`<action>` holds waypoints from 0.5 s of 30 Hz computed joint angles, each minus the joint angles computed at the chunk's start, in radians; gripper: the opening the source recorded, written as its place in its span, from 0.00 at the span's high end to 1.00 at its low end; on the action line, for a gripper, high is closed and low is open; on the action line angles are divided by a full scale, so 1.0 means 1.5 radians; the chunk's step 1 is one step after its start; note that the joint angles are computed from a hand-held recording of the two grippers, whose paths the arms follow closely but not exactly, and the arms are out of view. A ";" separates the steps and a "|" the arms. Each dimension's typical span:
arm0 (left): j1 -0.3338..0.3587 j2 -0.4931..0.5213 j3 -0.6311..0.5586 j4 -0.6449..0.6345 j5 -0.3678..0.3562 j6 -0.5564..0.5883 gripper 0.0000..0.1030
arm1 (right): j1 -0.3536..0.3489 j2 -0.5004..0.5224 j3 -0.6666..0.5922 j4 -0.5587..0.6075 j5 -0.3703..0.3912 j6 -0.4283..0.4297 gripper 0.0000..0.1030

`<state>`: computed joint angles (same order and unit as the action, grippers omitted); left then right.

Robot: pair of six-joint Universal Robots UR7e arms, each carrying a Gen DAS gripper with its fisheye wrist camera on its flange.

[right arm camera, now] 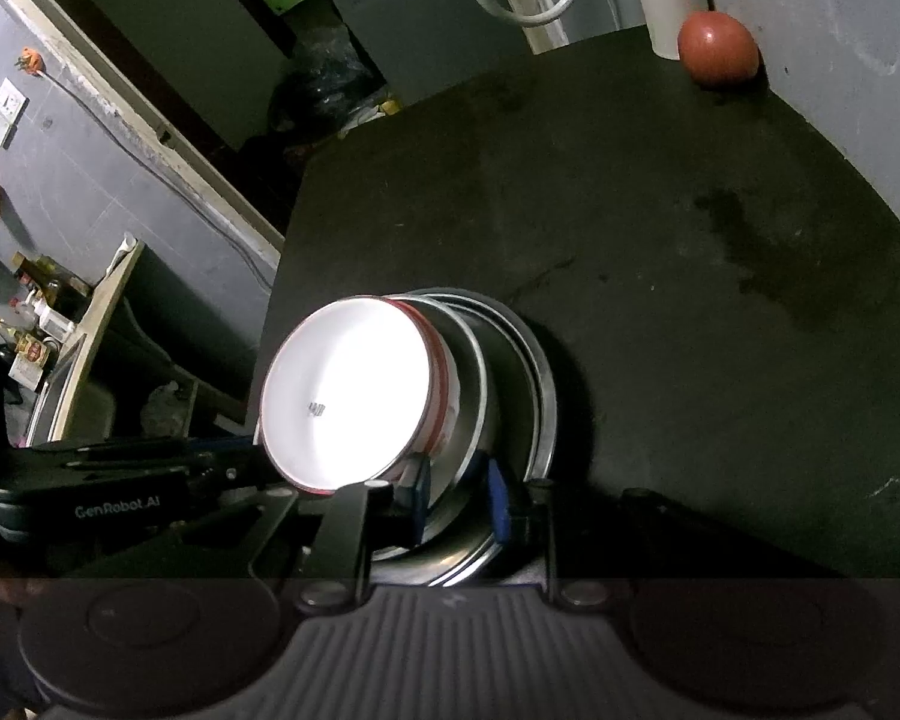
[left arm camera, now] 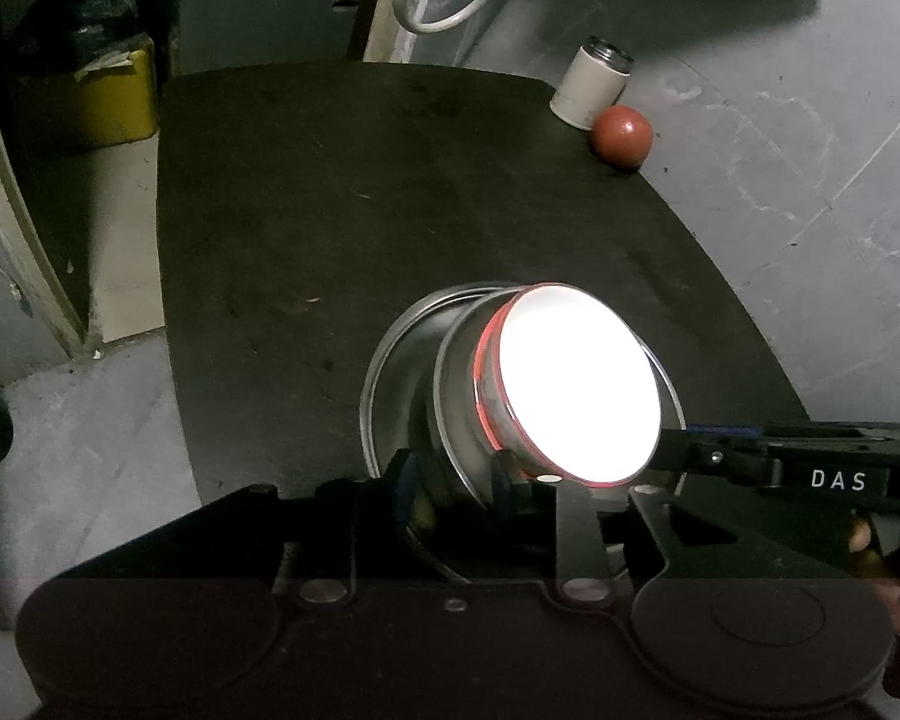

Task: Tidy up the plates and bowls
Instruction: 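Lower the bowl stack onto the steel plates and open the left tool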

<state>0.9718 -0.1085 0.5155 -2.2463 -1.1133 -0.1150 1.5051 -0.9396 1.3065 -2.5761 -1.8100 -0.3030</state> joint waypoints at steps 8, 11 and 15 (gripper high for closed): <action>-0.006 -0.002 0.003 0.005 0.032 -0.003 0.51 | 0.006 0.001 0.007 -0.027 -0.025 -0.007 0.66; -0.007 -0.009 0.017 -0.004 0.045 -0.008 0.45 | 0.009 0.001 0.011 -0.040 -0.035 -0.011 0.65; -0.007 -0.015 0.027 -0.014 0.049 -0.010 0.40 | 0.009 -0.001 0.017 -0.051 -0.039 -0.014 0.61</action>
<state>0.9612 -0.1302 0.5559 -2.2674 -1.0404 -0.1306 1.5186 -0.9415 1.3320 -2.6533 -1.8690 -0.3239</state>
